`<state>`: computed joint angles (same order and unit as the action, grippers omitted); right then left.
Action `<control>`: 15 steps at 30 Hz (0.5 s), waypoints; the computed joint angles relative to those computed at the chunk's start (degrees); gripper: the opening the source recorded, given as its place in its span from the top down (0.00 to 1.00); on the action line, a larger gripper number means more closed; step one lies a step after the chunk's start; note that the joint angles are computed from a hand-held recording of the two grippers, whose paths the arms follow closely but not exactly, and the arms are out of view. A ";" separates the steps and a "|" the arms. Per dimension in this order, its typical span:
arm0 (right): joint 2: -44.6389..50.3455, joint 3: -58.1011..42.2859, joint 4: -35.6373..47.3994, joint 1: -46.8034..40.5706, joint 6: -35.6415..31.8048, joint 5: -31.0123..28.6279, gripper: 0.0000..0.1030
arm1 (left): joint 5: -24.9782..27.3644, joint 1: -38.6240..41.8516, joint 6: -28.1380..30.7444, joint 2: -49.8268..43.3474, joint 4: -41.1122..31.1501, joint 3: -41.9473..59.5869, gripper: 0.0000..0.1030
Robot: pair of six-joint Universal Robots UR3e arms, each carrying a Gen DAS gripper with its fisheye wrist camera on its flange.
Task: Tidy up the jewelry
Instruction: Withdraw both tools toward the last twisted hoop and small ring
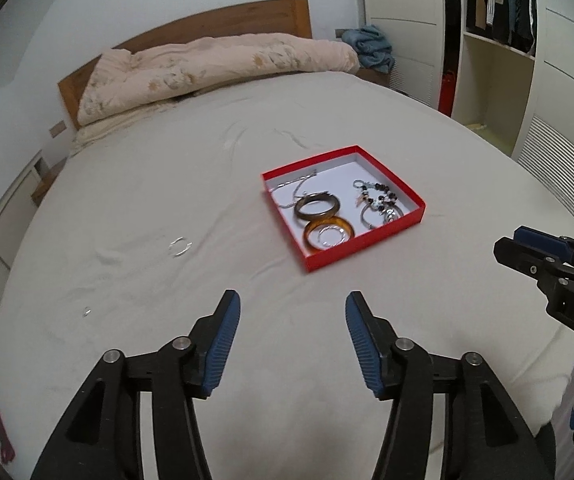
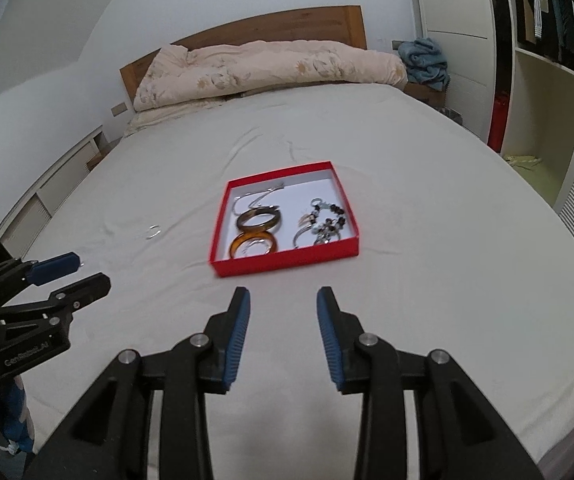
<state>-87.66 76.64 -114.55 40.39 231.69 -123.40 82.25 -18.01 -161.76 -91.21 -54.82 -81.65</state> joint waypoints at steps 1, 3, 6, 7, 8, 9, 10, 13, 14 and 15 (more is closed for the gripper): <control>1.04 -1.97 1.75 1.84 1.38 -1.22 0.65 | -0.48 1.07 0.36 2.61 -0.08 -2.14 0.44; 2.91 -5.27 4.45 4.66 3.45 -2.98 0.65 | -1.24 2.78 0.87 6.70 -0.46 -5.35 0.43; 5.98 -10.93 8.87 8.22 5.74 -5.24 0.64 | -3.12 6.54 2.33 13.03 -1.57 -9.90 0.41; 7.37 -13.43 10.63 9.51 6.52 -6.02 0.64 | -3.60 8.08 3.16 15.73 -2.01 -11.77 0.39; 8.87 -16.14 12.47 10.74 7.32 -6.74 0.64 | -4.19 9.34 3.93 17.55 -2.51 -12.95 0.38; 10.35 -18.71 14.09 11.80 7.94 -7.35 0.64 | -5.02 10.95 4.90 19.53 -3.29 -14.05 0.37; 11.48 -20.73 15.28 12.51 8.28 -7.73 0.64 | -5.80 12.63 5.82 21.67 -4.13 -15.21 0.36; 16.29 -29.12 19.94 15.29 9.25 -9.08 0.62 | -9.46 19.13 8.88 28.32 -7.70 -18.02 0.34; 17.44 -31.08 20.86 15.84 9.34 -9.32 0.61 | -10.58 20.94 9.74 29.83 -8.75 -18.54 0.33; 19.41 -34.51 22.56 16.73 9.42 -9.71 0.61 | -12.13 23.44 10.99 31.83 -10.37 -19.04 0.33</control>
